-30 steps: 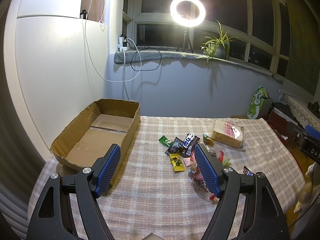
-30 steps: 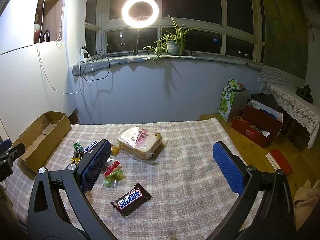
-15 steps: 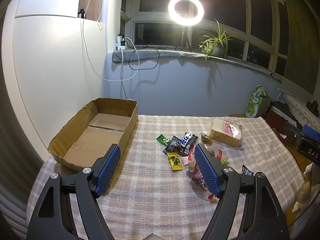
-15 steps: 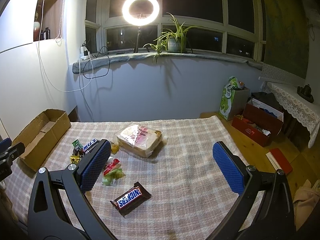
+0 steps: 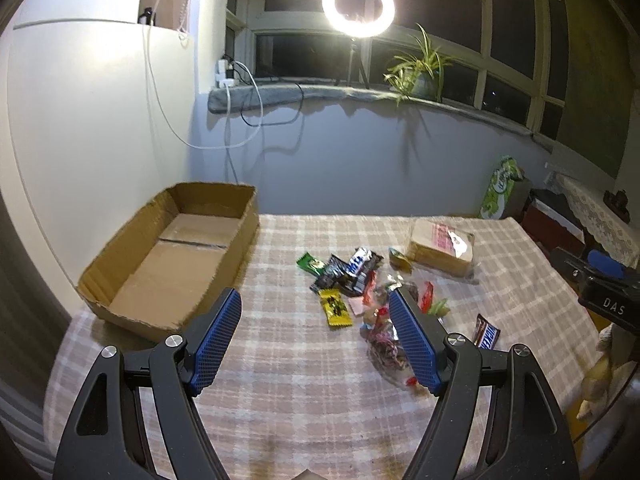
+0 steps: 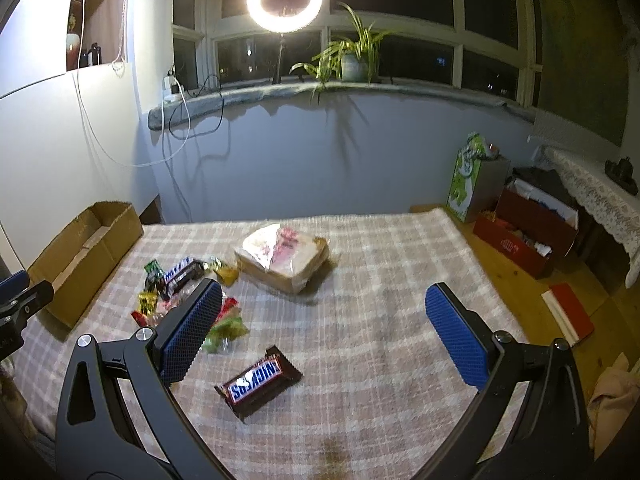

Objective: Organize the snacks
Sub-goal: 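Grasp the red-capped chocolate bag with the left gripper while the right grasps the Snickers bar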

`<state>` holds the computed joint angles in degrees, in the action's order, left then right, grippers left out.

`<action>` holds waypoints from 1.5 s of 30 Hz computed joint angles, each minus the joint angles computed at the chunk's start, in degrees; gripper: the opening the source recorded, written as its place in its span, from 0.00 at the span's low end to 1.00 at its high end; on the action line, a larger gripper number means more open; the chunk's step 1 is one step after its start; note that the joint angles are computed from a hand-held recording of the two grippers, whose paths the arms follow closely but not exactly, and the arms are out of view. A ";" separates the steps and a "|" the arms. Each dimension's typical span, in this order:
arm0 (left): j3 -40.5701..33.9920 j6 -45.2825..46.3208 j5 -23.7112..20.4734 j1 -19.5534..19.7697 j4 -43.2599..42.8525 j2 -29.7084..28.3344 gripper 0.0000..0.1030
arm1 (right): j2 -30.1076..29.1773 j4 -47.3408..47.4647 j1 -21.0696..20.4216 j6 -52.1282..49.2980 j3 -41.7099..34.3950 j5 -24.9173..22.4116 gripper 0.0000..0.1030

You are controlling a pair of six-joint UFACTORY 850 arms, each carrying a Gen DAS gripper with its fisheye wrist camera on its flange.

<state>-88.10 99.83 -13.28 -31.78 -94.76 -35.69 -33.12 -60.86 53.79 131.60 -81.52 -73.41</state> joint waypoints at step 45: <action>-20.17 -50.24 -17.39 -2.33 46.56 -16.89 0.48 | -4.04 10.33 -8.05 -9.04 0.51 32.13 0.43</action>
